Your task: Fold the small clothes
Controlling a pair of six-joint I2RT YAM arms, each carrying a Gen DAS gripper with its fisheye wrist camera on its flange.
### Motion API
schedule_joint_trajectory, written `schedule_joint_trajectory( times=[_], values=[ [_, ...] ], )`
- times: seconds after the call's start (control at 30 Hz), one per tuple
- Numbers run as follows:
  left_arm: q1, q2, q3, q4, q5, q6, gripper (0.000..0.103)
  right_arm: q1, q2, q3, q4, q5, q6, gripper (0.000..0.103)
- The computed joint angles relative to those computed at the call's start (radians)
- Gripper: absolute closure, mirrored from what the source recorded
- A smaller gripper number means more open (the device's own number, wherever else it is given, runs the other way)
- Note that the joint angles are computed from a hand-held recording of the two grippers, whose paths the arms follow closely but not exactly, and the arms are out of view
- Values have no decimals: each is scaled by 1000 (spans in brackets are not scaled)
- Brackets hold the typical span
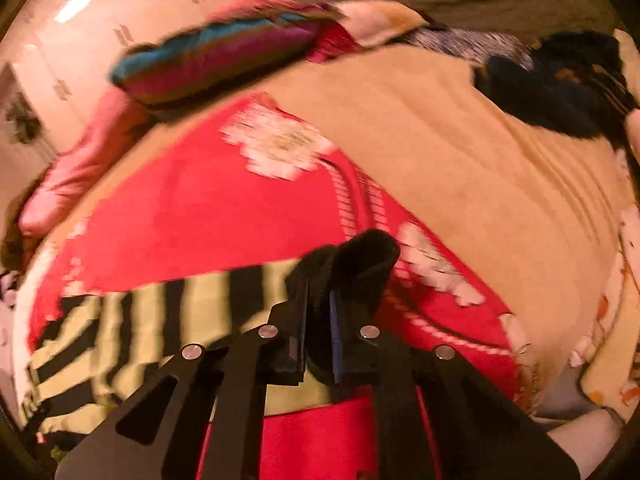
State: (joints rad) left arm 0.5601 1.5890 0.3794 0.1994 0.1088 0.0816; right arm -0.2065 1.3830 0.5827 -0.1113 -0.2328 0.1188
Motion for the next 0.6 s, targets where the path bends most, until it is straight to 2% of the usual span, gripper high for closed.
schedule_joint_trajectory(
  times=[0.13, 0.2, 0.33, 0.43, 0.6],
  values=[
    [13, -31, -14, -7, 21, 6, 9, 118, -126, -1, -49, -41, 53, 98],
    [21, -47, -23, -7, 32, 11, 9, 241, -181, 13, -68, -33, 104, 98],
    [46, -86, -35, -14, 57, 15, 9, 499, -190, 62, -59, 14, 206, 98],
    [69, -107, -41, -16, 74, 21, 9, 744, -91, 146, -19, 53, 282, 98],
    [122, -107, -42, -14, 112, 33, 9, 985, 162, 332, 58, 65, 370, 98]
  ],
)
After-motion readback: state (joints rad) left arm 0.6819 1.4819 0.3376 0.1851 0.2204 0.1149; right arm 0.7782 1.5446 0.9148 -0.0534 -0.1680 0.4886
